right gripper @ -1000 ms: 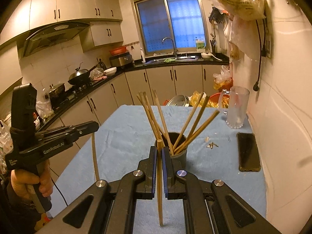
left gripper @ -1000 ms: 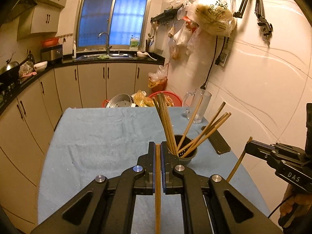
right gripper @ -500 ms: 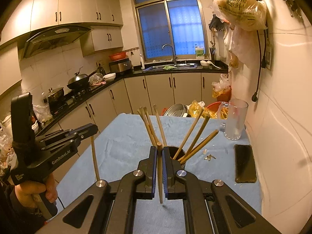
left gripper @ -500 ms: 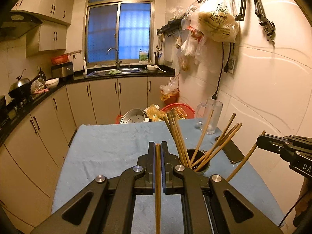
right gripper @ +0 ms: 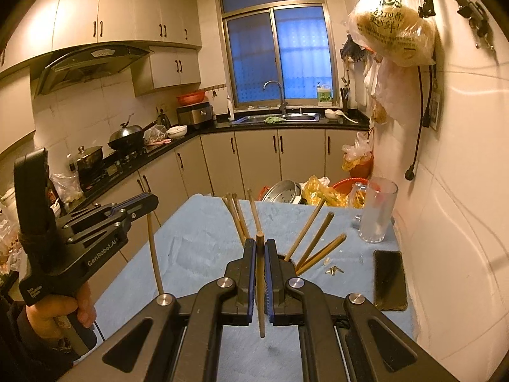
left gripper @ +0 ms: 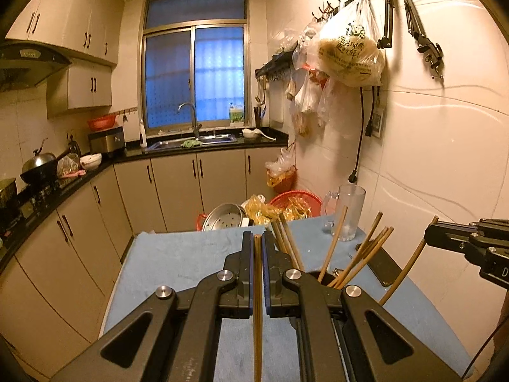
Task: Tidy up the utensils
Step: 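Lower both held chopsticks upright into the black cup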
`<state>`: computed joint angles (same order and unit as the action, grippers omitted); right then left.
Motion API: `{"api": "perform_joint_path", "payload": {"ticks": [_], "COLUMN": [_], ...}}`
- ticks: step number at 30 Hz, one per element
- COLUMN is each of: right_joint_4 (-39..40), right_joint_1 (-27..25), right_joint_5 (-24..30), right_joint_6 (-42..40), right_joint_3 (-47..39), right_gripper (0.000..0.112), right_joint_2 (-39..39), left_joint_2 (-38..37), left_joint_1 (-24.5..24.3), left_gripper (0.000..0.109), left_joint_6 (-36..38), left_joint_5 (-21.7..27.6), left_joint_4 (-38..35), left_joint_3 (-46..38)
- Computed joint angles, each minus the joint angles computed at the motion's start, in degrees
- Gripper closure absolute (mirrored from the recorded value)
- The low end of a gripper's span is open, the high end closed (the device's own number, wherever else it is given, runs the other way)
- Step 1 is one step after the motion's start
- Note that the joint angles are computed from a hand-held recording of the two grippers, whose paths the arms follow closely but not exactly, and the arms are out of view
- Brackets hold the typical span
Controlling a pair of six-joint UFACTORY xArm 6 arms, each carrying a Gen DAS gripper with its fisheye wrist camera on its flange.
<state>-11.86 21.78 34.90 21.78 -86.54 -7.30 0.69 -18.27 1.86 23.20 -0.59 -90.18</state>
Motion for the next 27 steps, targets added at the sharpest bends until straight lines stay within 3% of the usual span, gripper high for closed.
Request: {"api": "perform_joint_path", "payload": {"ticks": [18,27], "right_joint_4": [1.37,1.97], "right_joint_1": [-2.29,-3.59], "right_joint_5": [5.07,7.76], "right_joint_6": [-2.34,-3.43], "right_joint_3": [-14.3,-22.13], "right_gripper": [0.106,0.106], "right_joint_2": [6.5,10.85], "left_joint_2": [9.2,16.54], "left_joint_1": [-1.41,-2.5], "left_gripper": [0.104,0.104], "left_joint_6": [2.82,4.28], "left_joint_5": [4.89,9.48], "left_joint_4": [-4.26,-7.07], "left_joint_3": [-15.89,-28.9]}}
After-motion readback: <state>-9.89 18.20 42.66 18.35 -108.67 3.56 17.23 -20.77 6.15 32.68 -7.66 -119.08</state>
